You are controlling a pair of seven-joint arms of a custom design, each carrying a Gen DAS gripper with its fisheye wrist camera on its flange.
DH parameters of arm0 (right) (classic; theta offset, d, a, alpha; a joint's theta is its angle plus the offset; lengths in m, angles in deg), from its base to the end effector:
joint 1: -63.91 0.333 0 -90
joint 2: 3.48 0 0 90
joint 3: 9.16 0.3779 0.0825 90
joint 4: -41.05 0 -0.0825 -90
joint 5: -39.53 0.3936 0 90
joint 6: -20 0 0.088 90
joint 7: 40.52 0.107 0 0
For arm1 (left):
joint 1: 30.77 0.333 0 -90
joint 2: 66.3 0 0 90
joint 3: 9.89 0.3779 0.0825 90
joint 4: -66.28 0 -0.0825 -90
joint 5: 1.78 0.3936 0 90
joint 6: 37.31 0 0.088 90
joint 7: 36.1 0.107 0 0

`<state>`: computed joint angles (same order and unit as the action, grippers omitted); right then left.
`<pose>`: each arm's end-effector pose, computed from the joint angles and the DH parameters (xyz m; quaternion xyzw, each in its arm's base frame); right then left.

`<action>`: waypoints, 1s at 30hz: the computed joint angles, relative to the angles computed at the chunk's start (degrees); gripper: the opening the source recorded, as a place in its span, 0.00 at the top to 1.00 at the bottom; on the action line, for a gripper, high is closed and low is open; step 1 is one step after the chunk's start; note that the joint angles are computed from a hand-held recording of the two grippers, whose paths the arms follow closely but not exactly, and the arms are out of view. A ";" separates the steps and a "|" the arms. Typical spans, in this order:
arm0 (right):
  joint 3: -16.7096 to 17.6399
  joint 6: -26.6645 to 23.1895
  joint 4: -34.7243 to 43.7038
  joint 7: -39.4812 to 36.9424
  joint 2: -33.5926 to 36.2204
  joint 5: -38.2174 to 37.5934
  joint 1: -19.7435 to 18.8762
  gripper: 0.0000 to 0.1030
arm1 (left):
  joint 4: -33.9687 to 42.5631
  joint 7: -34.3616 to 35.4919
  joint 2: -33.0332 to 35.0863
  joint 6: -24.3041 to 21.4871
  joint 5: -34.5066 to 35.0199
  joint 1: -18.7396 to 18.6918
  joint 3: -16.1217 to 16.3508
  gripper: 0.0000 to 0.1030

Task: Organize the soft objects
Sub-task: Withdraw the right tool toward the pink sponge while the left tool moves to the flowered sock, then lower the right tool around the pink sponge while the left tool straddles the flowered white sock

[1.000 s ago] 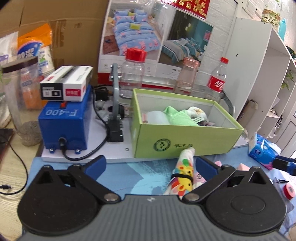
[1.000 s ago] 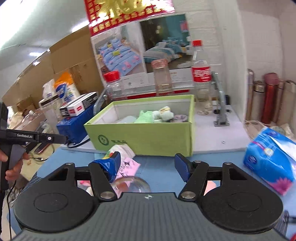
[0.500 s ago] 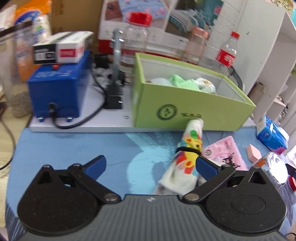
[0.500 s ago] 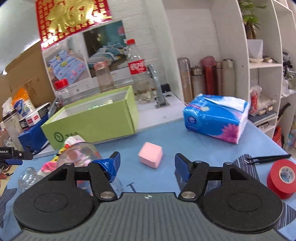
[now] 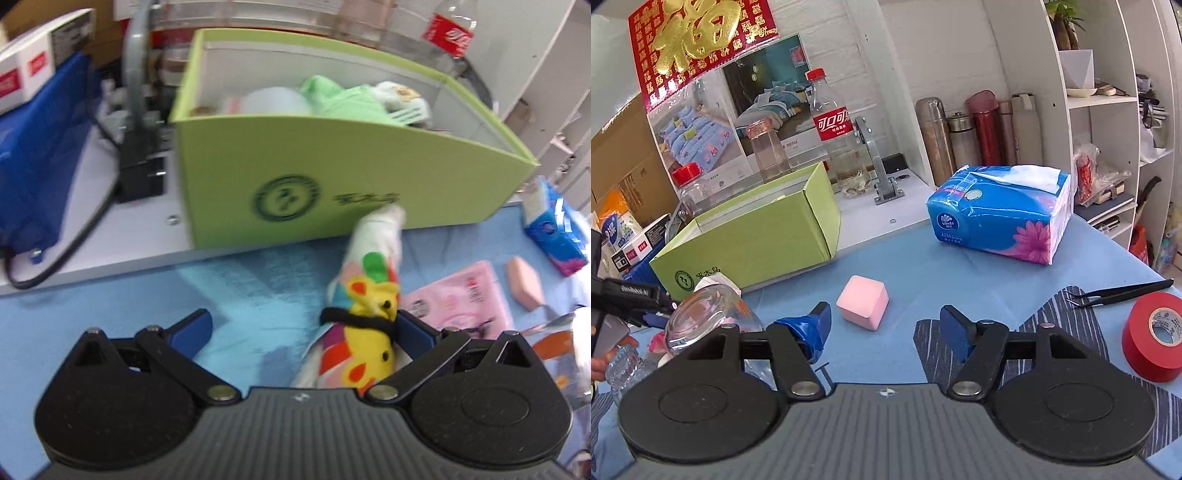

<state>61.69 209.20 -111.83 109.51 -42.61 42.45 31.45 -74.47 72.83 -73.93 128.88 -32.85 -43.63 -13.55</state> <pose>0.3247 0.3171 0.4574 -0.5466 0.6709 -0.2634 0.4264 0.4894 -0.1137 0.4619 -0.6282 0.7159 -0.2852 0.1077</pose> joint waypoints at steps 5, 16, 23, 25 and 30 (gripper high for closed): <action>-0.24 0.47 -0.20 -0.17 -0.22 0.06 0.58 0.51 | -4.98 -0.73 -4.15 3.95 -0.72 0.36 2.83 0.01; -1.19 0.28 -0.34 -0.78 -1.28 0.10 2.56 0.50 | -16.88 -17.53 -15.77 5.03 19.88 13.74 0.29 0.01; -1.73 -0.80 -0.19 -1.79 -1.85 -0.42 2.65 0.50 | -20.75 -14.77 -22.02 11.32 15.14 -1.87 13.67 0.01; -2.31 -1.65 0.02 -3.08 -1.66 -1.41 2.66 0.50 | -21.25 -16.35 -21.84 14.24 15.43 -4.10 14.63 0.01; -5.27 -5.15 1.20 -10.42 1.92 -6.49 3.38 0.50 | -21.48 -19.98 -20.68 17.15 16.47 -10.53 19.47 0.01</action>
<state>56.42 204.05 -110.63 99.09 -40.69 35.96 34.83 -95.95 52.85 -94.61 146.02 -16.38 -54.15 5.93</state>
